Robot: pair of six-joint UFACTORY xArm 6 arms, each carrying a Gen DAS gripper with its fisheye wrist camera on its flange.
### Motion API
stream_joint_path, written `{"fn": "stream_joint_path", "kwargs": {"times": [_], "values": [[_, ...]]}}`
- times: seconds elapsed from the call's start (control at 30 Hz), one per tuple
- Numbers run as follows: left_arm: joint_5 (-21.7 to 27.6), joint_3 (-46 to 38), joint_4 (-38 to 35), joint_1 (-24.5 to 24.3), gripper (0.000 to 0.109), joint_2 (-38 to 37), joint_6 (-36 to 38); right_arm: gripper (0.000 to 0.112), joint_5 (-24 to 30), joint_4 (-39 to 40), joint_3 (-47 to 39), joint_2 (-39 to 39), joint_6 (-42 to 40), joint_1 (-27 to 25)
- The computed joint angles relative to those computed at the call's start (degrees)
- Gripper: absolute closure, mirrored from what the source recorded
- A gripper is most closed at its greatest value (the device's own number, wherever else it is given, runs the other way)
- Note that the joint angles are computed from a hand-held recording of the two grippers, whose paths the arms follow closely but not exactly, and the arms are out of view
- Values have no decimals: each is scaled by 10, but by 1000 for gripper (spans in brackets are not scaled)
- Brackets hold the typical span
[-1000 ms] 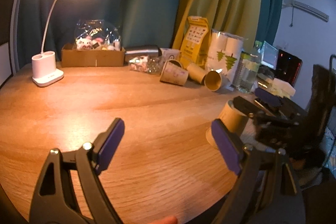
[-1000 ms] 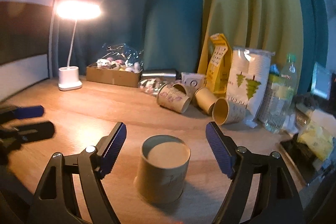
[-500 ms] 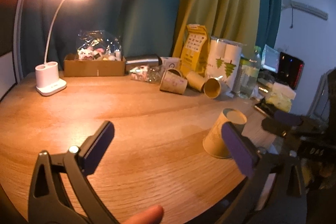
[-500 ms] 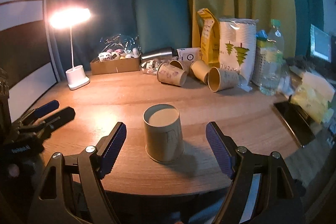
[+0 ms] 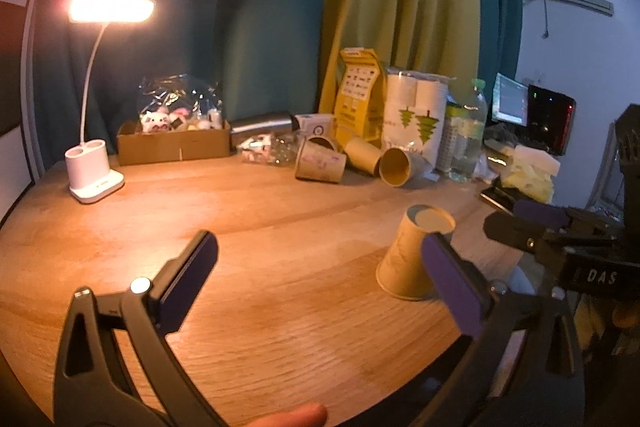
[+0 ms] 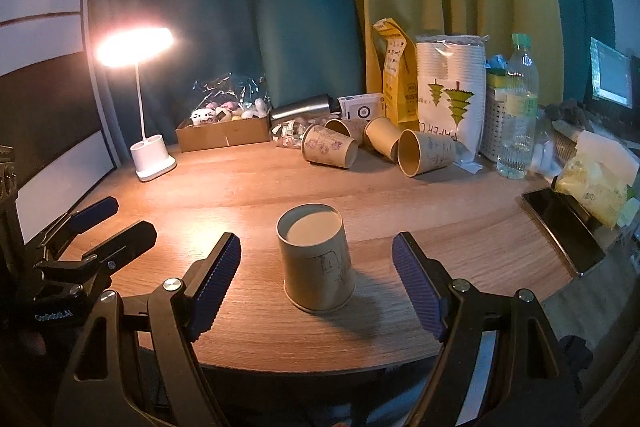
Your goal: Flip cup upside down
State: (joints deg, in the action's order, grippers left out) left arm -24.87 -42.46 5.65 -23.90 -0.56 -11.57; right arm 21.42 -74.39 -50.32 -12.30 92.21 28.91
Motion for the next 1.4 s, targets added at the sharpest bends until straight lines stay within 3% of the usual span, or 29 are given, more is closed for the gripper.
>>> {"fn": "stream_joint_path", "kwargs": {"times": [0.57, 0.73, 1.4], "values": [[9, -7, 70, 16, 6, -1, -53, 31, -5, -1, 2, 3, 4, -5], [10, -5, 9, 0, 6, -2, -5, 31, -5, -1, 2, 3, 4, -5], [16, -9, 52, 8, 6, -3, -42, 31, -9, -1, 3, 2, 2, -8]]}}
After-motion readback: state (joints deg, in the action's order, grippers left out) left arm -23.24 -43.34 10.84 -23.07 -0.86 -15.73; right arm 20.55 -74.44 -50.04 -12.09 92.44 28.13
